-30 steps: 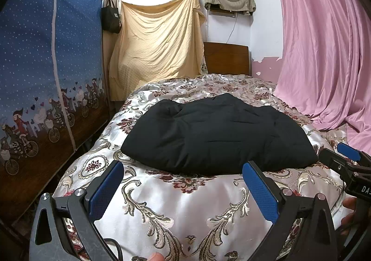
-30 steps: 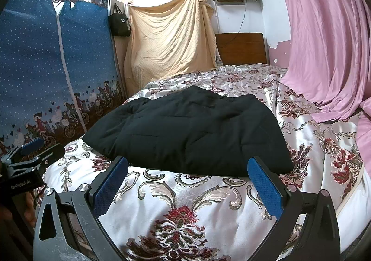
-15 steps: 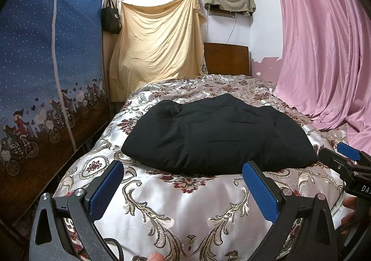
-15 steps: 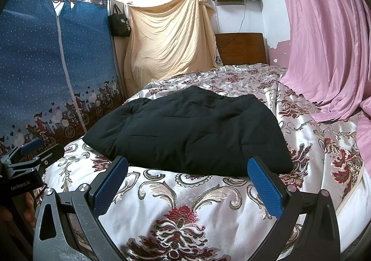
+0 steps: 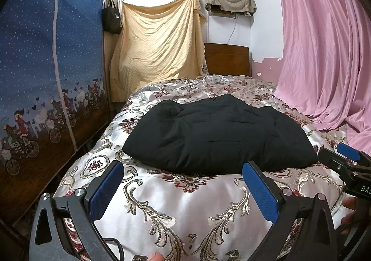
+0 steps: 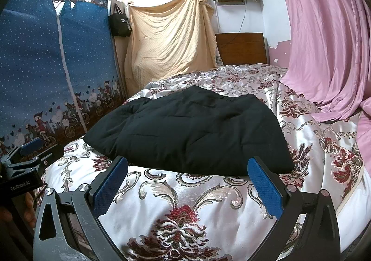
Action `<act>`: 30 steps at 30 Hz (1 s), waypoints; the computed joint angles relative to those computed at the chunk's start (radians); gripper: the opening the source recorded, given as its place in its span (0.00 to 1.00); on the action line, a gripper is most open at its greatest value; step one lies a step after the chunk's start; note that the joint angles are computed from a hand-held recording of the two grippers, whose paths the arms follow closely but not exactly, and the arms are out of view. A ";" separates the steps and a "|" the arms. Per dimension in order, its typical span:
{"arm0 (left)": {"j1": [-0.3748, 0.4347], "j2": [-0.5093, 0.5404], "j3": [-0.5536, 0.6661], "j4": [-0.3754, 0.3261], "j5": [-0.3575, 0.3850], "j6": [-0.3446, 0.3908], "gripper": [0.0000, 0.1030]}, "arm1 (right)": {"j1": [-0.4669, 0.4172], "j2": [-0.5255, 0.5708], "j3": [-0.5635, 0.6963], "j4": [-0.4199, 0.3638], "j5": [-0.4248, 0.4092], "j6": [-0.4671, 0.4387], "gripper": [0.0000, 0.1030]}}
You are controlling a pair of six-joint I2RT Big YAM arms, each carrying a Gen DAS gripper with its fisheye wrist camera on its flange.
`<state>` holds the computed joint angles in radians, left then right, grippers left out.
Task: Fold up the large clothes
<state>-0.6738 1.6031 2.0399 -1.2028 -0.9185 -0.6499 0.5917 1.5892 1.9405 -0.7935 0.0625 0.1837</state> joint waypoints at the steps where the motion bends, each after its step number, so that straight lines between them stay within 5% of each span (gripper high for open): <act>1: -0.001 0.001 0.000 0.002 -0.002 0.001 1.00 | 0.001 0.000 0.001 -0.001 0.001 0.001 0.99; 30: 0.000 -0.013 -0.014 0.001 -0.005 -0.003 1.00 | 0.001 -0.001 -0.002 0.003 0.001 -0.001 0.99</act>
<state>-0.6734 1.5903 2.0257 -1.2013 -0.9238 -0.6524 0.5926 1.5886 1.9390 -0.7901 0.0632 0.1826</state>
